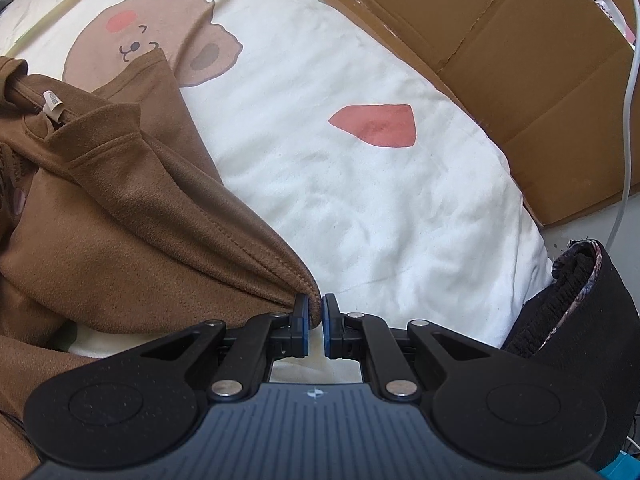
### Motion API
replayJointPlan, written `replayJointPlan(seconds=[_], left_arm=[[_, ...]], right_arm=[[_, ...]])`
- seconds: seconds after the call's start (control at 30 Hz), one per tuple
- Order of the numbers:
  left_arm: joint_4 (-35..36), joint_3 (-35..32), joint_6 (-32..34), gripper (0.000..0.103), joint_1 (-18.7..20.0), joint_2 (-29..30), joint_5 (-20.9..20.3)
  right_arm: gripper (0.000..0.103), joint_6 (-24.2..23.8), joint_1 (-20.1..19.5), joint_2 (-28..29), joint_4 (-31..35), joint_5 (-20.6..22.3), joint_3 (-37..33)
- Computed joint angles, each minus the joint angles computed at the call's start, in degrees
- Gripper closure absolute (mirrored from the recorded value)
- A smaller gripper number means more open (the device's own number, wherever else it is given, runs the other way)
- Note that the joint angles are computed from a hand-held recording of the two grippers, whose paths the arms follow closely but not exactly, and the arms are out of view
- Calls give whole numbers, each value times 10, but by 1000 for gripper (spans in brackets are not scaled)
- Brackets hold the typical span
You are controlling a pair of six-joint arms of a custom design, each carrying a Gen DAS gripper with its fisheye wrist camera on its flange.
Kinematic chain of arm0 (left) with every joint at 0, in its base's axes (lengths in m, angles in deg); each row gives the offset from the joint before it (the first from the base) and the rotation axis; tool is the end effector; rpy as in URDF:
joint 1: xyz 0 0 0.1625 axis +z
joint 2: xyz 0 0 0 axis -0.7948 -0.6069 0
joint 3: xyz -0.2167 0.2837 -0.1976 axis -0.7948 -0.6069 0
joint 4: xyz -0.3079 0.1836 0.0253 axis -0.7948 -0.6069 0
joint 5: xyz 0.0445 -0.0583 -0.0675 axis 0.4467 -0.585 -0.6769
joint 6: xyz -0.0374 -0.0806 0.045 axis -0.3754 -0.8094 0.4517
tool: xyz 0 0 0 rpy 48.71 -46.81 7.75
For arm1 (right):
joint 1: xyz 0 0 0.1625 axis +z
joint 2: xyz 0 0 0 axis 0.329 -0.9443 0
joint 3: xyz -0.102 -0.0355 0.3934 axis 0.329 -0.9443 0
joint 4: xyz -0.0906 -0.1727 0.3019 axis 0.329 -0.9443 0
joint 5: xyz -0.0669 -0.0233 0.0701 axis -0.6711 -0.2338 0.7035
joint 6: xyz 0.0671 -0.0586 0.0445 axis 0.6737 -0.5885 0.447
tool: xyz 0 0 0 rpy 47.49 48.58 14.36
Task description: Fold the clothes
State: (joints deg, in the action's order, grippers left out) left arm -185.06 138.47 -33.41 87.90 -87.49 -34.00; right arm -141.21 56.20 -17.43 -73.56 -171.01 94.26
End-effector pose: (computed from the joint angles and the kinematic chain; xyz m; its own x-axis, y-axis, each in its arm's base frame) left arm -0.3429 -0.4438 0.1677 -0.7729 0.5523 -0.3126 0.5935 0.8034 -0.0480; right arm -0.0452 -0.4380 0.5108 -0.4940 -0.2620 0.8290 -0.4004 0.9149 0.0506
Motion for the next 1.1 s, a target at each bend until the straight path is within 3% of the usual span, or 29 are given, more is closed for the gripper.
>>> replayJointPlan(seconds=[0.27,0.73,0.97,1.03,1.07,1.1], left_arm=[[-16,-44,16,86,27,15,19],[-38,-17,8,82,52,34,-69],[-29,-13,-9,82,59,43,-76],[-30,-17,-12,84,61,43,-79],[-30,-19,-13,96,63,42,-81],[-30,-22,-9,96,62,41,-76]], right_arm=[[98,-1,-1,3,0,-3,0],[98,-1,-5,4,6,1,-2],[98,-4,-7,5,2,3,0],[98,-2,-5,4,-6,8,-1],[98,-1,-3,3,-11,11,-2],[98,-1,-2,3,-16,13,-3]])
